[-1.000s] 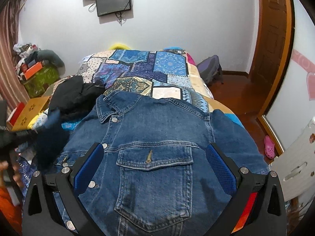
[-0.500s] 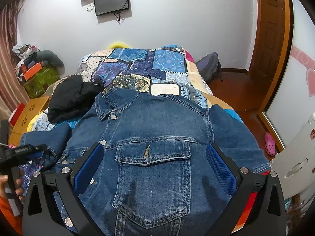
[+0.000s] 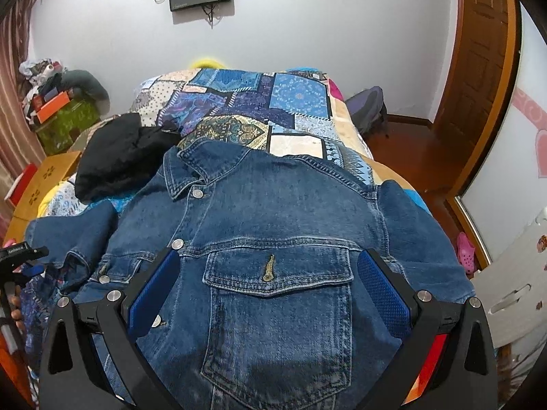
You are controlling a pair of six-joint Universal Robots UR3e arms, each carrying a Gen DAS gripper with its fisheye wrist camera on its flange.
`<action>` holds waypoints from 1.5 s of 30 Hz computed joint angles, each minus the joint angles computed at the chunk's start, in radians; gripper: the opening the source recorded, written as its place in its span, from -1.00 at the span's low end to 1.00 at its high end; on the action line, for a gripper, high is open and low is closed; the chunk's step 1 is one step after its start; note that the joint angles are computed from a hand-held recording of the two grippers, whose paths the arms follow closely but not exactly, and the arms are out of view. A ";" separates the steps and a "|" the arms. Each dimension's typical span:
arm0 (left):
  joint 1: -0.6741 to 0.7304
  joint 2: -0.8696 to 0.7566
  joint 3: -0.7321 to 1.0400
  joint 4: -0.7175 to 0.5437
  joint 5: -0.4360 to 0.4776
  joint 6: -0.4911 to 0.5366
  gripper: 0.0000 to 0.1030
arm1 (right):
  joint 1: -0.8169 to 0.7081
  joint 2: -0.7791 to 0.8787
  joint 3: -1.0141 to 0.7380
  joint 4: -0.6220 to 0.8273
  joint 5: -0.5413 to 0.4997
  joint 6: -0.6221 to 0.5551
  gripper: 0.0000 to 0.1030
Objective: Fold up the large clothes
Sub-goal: 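Fold the held sleeve across the jacket back and open the left tool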
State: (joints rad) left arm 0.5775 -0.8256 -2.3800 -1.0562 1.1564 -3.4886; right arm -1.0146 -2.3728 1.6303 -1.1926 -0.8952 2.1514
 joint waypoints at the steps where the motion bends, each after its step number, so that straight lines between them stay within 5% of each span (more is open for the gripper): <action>1: 0.034 0.004 -0.018 -0.005 -0.029 0.011 0.11 | 0.024 0.005 0.013 -0.035 -0.012 0.024 1.00; 6: 0.013 -0.137 -0.050 0.180 -0.021 -0.048 0.02 | 0.102 0.027 0.055 -0.152 -0.061 0.102 1.00; 10: -0.109 -0.254 0.014 0.299 0.075 -0.084 -0.83 | 0.118 0.039 0.065 -0.181 -0.077 0.122 1.00; 13: -0.221 -0.293 0.103 0.352 0.155 -0.103 -0.91 | 0.065 0.028 0.048 -0.127 -0.050 0.078 1.00; 24: -0.723 -0.702 0.836 0.377 0.354 -0.087 -0.94 | -0.281 0.009 -0.100 0.269 0.101 -0.257 1.00; 31: -0.957 -1.121 1.442 0.188 0.307 -0.020 -0.94 | -0.499 0.067 -0.235 0.529 0.149 -0.475 1.00; 39: -1.117 -1.537 1.952 -0.199 0.220 0.011 -0.94 | -0.565 0.078 -0.210 0.498 0.130 -0.514 1.00; 42: -1.160 -1.591 1.995 -0.281 0.224 0.026 -0.87 | -0.561 0.078 -0.192 0.466 0.116 -0.502 1.00; 45: -1.215 -1.573 1.985 -0.289 0.332 0.063 -0.46 | -0.546 0.073 -0.178 0.434 0.104 -0.485 1.00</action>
